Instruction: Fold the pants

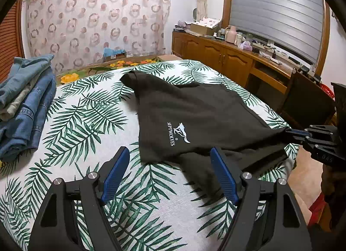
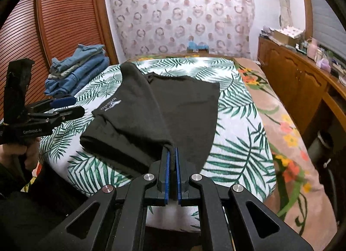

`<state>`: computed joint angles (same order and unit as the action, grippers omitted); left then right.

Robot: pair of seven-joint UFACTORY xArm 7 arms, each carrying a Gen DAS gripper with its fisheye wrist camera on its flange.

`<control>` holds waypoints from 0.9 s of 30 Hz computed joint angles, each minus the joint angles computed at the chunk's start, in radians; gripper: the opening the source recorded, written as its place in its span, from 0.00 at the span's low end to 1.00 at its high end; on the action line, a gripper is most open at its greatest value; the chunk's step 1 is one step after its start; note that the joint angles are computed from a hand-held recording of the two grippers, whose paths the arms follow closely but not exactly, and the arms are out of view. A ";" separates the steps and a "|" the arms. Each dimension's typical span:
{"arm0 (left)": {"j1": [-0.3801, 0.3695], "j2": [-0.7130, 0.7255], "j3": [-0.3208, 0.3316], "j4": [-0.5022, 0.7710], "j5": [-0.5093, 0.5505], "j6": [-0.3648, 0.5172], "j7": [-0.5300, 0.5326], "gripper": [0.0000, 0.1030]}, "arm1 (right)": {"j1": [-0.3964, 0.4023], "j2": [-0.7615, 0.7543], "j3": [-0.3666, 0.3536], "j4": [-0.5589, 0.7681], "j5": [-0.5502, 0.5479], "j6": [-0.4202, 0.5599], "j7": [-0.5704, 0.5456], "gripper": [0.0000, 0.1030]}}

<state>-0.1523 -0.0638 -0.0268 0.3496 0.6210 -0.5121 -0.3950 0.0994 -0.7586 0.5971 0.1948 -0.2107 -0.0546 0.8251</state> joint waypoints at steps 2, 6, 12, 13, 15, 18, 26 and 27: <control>-0.002 0.010 -0.003 0.005 0.000 0.006 0.000 0.76 | -0.010 0.015 0.007 -0.002 0.001 -0.007 0.004 0.05; -0.004 0.015 -0.011 0.005 -0.001 0.014 0.001 0.76 | 0.019 0.005 -0.012 -0.012 0.001 0.008 0.003 0.05; -0.006 0.019 -0.016 0.007 -0.002 0.019 0.011 0.76 | 0.048 0.003 -0.040 -0.023 -0.004 0.040 0.000 0.05; -0.006 0.021 -0.017 0.007 -0.006 0.021 0.014 0.76 | 0.047 0.012 -0.039 -0.023 -0.005 0.039 0.001 0.05; -0.006 0.030 -0.019 0.013 -0.005 0.030 0.013 0.76 | 0.037 0.021 -0.029 -0.019 -0.008 0.036 0.007 0.05; -0.005 0.045 -0.026 0.019 -0.017 0.041 0.025 0.76 | 0.031 0.018 -0.026 -0.016 -0.010 0.036 0.015 0.05; 0.012 0.087 -0.046 0.038 -0.012 0.076 0.021 0.76 | 0.032 -0.003 -0.051 -0.022 0.001 0.044 0.020 0.25; 0.012 0.087 -0.049 0.033 -0.024 0.071 0.034 0.76 | 0.029 -0.009 -0.049 -0.023 0.001 0.046 0.025 0.30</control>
<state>-0.1399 0.0227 -0.0762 0.3822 0.5969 -0.4413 -0.3606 0.1280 -0.7677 0.5479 0.1721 -0.2097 -0.0086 0.8501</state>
